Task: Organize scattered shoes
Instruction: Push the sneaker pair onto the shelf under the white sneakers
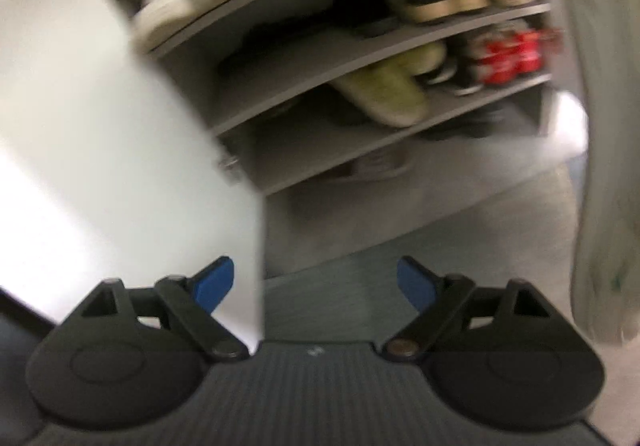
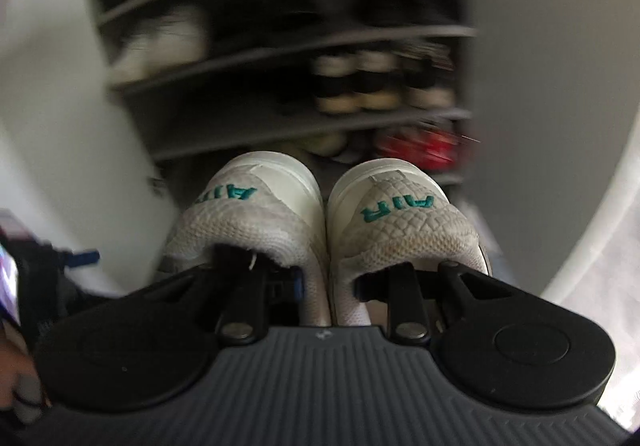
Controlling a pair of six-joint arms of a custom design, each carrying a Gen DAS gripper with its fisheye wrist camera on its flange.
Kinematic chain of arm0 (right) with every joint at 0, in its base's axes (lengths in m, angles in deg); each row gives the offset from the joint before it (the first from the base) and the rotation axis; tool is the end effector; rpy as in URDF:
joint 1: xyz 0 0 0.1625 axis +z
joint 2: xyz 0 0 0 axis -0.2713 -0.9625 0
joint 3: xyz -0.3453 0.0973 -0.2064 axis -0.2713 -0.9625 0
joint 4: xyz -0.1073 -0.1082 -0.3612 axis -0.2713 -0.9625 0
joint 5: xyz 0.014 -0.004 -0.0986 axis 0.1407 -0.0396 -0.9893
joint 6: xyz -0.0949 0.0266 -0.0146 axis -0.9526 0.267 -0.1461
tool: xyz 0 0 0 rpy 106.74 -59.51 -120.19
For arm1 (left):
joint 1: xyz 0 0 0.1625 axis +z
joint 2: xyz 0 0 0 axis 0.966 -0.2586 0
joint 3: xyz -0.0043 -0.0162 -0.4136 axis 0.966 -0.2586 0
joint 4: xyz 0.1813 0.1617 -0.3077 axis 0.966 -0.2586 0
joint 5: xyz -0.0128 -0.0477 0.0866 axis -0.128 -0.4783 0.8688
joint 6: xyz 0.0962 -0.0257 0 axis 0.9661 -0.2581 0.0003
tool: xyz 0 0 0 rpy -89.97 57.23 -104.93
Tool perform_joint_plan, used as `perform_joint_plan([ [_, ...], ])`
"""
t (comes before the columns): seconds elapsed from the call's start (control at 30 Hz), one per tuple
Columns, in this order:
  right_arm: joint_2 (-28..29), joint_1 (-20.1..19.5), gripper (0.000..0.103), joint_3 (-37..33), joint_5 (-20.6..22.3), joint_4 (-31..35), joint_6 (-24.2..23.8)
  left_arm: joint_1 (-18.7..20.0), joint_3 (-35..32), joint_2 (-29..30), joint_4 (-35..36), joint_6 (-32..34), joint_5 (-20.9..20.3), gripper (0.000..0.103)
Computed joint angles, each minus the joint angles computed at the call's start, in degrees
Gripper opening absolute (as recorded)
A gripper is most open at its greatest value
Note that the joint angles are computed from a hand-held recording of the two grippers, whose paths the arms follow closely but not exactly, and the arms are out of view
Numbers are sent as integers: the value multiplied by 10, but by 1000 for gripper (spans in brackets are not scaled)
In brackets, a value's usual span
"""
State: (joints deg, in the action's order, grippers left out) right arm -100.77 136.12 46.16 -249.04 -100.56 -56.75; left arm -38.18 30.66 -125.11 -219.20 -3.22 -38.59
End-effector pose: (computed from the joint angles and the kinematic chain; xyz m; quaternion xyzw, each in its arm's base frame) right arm 0.3166 -0.4605 0.4685 -0.0961 -0.7671 0.5209 0.3619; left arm -0.4841 -0.6264 0.1993 0.5185 0.7304 -0.2134 0.3899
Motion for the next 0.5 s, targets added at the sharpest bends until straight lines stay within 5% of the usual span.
perform_joint_plan([
  [0.2,170,-69,26,-252,127,-5,-104,29,-61,30,-21,43,37,90],
  [0.4,303,-119,26,-449,205,12,-177,43,-125,68,57,-84,60,90],
  [0.5,355,-140,26,-533,235,39,-205,42,-129,84,28,-127,96,90],
])
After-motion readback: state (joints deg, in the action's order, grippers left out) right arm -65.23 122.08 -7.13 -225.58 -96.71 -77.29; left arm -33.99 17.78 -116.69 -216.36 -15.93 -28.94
